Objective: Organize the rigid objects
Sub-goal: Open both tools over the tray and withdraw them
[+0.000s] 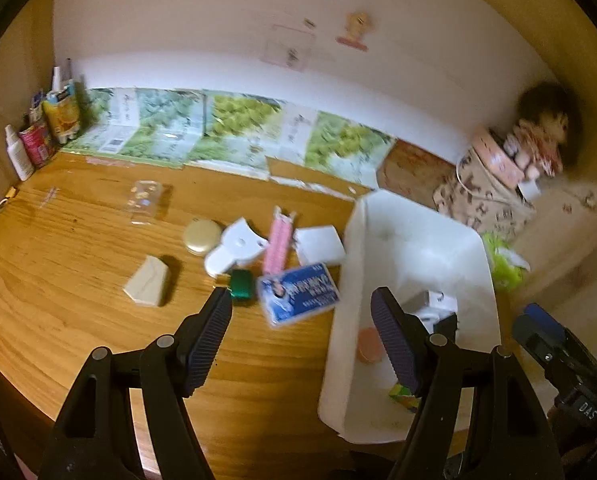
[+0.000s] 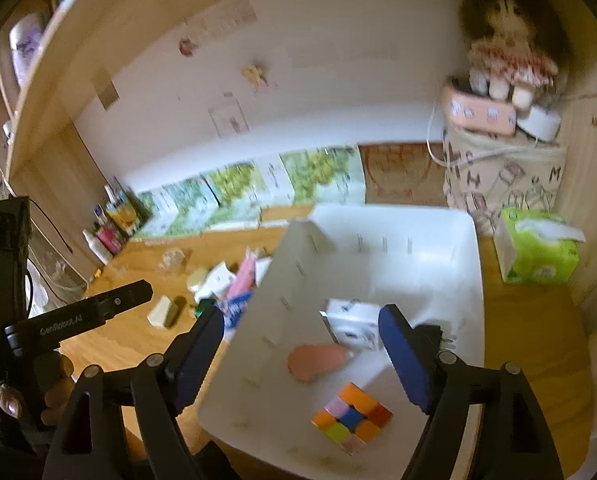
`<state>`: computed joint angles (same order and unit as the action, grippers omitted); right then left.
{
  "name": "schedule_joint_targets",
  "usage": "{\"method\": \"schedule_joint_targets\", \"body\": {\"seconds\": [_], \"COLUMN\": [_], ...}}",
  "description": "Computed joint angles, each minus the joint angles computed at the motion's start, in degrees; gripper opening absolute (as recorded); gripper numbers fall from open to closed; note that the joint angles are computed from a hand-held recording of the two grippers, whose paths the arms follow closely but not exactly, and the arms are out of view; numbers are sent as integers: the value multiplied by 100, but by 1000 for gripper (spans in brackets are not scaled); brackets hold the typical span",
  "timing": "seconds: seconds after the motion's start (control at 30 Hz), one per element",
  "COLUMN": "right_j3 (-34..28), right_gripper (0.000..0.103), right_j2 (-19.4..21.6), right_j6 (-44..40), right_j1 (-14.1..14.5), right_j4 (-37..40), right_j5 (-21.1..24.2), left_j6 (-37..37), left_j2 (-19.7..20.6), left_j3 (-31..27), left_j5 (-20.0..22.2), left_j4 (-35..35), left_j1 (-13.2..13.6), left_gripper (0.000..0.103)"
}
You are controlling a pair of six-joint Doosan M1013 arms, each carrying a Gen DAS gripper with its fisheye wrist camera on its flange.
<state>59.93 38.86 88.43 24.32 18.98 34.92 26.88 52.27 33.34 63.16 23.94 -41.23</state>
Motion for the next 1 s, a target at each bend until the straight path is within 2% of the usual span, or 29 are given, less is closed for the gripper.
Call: {"method": "schedule_joint_targets", "body": {"seconds": [0.23, 0.47, 0.67, 0.83, 1.0], "right_j3": [166, 60, -200, -415, -624], "right_gripper": [80, 81, 81, 81, 81], "right_j2": [-91, -39, 111, 248, 380], "right_j6": [230, 1260, 2190, 3093, 3561], "right_j1": [187, 473, 724, 947, 1085], "right_j4": [-217, -1343, -2423, -3573, -3995], "right_j5": [-802, -1245, -1285, -1195, -1067], "left_j6": [14, 152, 336, 700, 1041], "left_j2": [-405, -763, -985, -1108, -1158], "left_j3": [715, 1341, 1765, 2010, 2142], "left_j5": [-302, -594, -777, -938, -993], "left_j4": [260, 424, 726, 518, 267], "left_j1": [99, 235, 341, 498, 646], "left_gripper": [75, 75, 75, 75, 75]}}
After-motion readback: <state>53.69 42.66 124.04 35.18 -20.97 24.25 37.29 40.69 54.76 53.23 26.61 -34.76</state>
